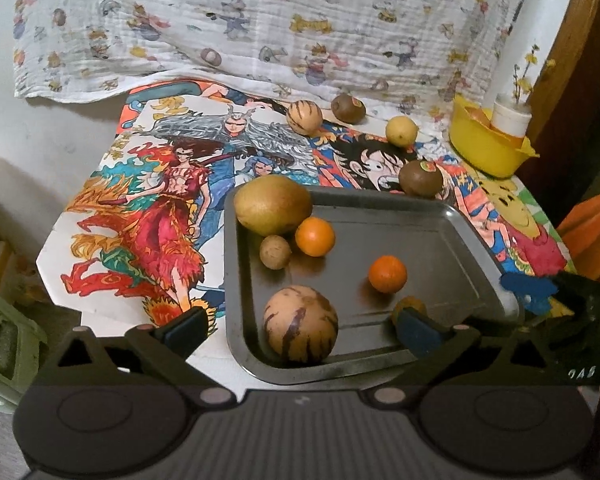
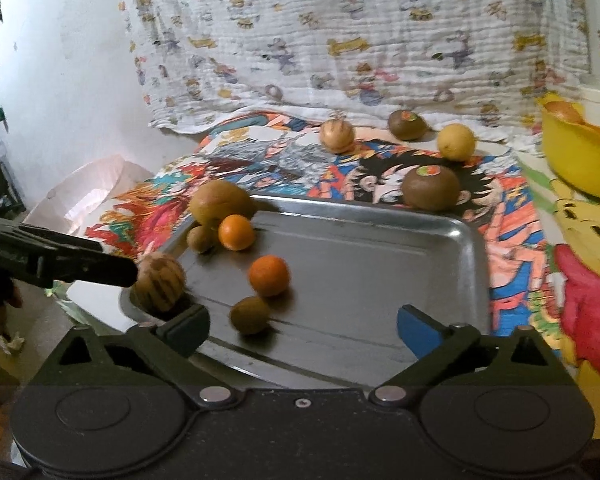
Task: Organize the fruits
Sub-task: 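Open both tools to drop the two fruits onto the tray, then move the left tool to another striped fruit while the right tool approaches a stickered kiwi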
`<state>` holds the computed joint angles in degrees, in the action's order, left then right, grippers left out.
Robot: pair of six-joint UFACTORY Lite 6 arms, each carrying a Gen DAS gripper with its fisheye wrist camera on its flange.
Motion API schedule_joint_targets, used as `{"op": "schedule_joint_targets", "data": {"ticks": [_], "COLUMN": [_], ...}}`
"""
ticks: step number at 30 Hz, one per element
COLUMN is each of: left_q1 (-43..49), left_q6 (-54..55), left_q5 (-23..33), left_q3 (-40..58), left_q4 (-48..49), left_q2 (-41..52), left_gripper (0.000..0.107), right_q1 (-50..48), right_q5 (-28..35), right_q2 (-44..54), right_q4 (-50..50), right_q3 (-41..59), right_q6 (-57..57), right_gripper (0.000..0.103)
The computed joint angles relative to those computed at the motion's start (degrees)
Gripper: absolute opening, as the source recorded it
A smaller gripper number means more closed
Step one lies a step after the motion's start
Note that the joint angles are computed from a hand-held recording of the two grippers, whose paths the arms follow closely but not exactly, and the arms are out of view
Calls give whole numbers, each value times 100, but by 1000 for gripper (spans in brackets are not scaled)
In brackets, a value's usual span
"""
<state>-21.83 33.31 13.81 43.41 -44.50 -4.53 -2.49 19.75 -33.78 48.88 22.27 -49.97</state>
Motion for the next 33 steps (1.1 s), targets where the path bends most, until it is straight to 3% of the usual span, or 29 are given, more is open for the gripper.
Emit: {"op": "schedule_joint_targets", "data": {"ticks": [5, 13, 29, 33], "left_q1": [-54, -238, -307, -299], "left_q6": [-767, -1518, -1620, -1801], "left_q5": [216, 467, 1455, 1804], "left_q3": [504, 1767, 5587, 6888], "left_q4": [960, 2055, 2299, 2590], "left_q2": [338, 1280, 4177, 5062], "left_gripper": [102, 102, 102, 102], "right_q1": [-468, -1111, -1453, -1229], "right_q5": [69, -22, -414, -588], "right_q2": [21, 640, 2785, 3386], "right_q4": [45, 1047, 4423, 5144], "right_q3": [104, 457, 1909, 2449], "right_q6": [-309, -1716, -5208, -5321], "right_gripper": [102, 102, 102, 102]}}
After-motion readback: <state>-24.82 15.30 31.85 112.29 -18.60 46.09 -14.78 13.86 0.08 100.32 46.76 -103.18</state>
